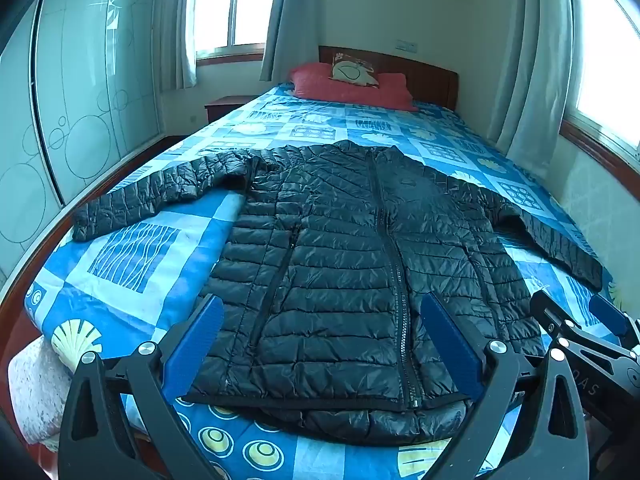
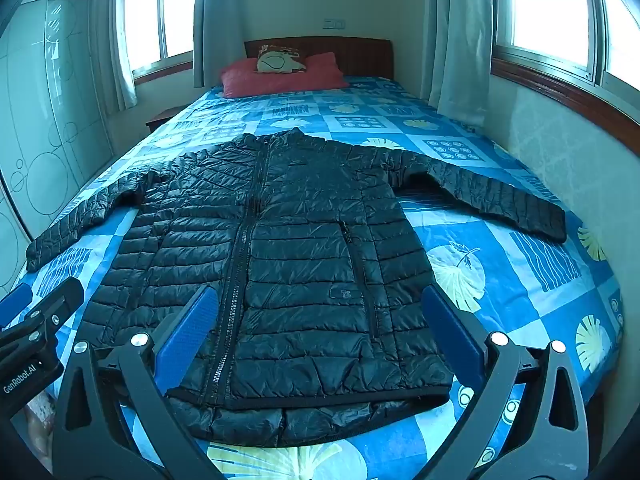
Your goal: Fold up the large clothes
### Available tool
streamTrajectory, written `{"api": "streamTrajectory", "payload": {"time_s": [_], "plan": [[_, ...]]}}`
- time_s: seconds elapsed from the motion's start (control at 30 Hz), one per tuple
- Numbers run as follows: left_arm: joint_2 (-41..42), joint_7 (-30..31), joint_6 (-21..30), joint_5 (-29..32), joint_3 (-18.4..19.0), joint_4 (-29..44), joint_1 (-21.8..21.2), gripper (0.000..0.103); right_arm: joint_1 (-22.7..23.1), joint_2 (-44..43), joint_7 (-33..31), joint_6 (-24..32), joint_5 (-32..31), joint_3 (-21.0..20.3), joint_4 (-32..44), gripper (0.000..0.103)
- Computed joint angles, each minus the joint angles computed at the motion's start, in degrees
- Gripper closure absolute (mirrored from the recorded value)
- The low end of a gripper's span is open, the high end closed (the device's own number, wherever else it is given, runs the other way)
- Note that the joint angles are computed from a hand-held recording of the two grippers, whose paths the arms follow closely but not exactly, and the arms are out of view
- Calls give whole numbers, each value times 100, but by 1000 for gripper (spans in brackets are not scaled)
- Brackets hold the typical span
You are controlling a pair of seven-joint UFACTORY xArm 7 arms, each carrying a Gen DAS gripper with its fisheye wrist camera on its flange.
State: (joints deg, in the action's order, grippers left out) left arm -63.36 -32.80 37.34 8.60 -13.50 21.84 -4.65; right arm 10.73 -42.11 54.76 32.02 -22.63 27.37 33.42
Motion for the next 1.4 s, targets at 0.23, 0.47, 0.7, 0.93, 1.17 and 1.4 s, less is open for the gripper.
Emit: {"api": "streamTrajectory", "payload": {"time_s": [0.23, 0.47, 0.7, 0.93, 1.17, 1.4], "plan": [[-19, -19, -38, -26, 28, -21, -19, 5, 5, 9, 4, 9, -10, -9, 4, 2], [-61, -9, -2, -21, 34, -15, -22, 5, 15, -7, 4, -1, -13, -17, -10, 2], [-32, 36, -25, -23, 75, -5, 8, 5, 9, -9, -5, -10, -13, -22, -19, 2], [-96, 46, 10, -56, 71, -36, -2, 5, 22, -19, -18, -5, 3, -33, -24, 2], [-141, 48, 25, -57, 71, -68, 1, 5, 15, -16, -13, -4, 4, -24, -22, 2], [-143, 60, 19, -68, 84, -74, 1, 5, 16, -26, -11, -2, 7, -22, -25, 2]]}}
